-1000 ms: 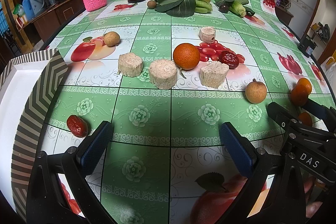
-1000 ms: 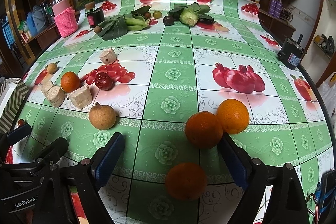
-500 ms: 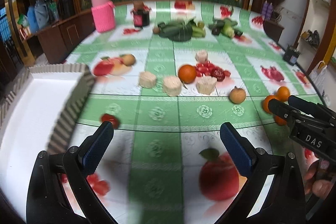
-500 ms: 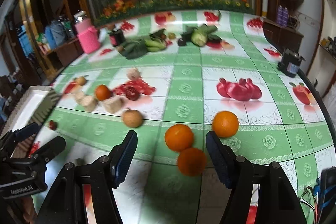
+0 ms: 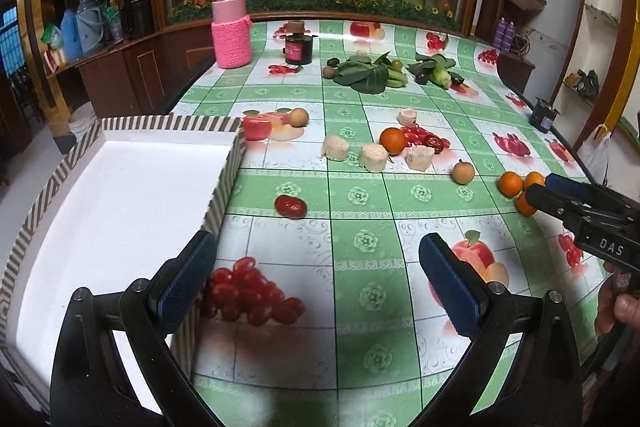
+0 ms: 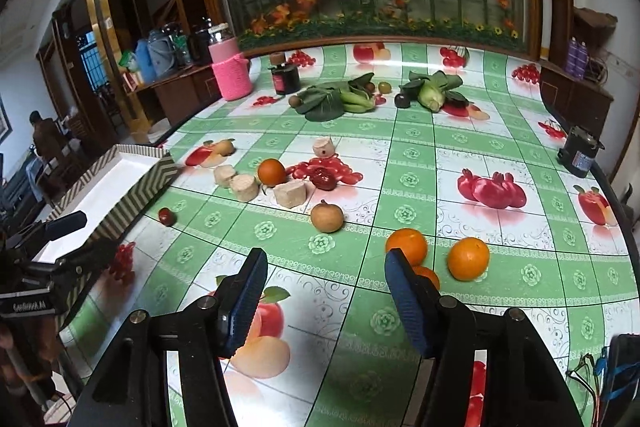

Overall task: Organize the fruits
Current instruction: 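Move the left tool toward the red date while the right tool approaches an orange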

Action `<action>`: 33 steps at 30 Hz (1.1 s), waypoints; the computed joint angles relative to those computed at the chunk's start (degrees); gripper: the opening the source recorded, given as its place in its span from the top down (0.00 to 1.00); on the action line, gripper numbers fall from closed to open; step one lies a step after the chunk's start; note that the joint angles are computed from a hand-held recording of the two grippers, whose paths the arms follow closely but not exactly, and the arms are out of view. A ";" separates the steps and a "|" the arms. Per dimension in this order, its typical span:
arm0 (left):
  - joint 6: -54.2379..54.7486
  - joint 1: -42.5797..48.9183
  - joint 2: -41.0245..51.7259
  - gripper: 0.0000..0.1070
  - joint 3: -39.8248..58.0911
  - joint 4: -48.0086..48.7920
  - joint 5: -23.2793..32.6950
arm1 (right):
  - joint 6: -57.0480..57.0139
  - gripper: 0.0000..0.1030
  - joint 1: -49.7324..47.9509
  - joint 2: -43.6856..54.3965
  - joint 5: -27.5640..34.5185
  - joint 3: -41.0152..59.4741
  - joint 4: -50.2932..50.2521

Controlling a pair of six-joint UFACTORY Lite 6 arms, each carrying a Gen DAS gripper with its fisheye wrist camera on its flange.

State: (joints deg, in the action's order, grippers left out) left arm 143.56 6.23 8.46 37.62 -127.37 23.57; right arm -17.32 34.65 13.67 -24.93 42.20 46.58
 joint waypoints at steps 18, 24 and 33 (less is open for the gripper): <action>0.67 -1.77 3.18 0.04 1.96 -1.54 0.19 | 5.34 0.42 -5.61 0.49 0.63 -3.52 -4.40; 0.29 -1.39 5.07 0.04 3.46 -1.09 0.15 | 9.82 0.43 -8.24 2.25 1.28 -4.05 -10.08; 0.25 -3.58 8.72 0.04 6.44 -1.89 -1.33 | 16.79 0.54 -11.21 4.53 2.64 -3.24 -18.93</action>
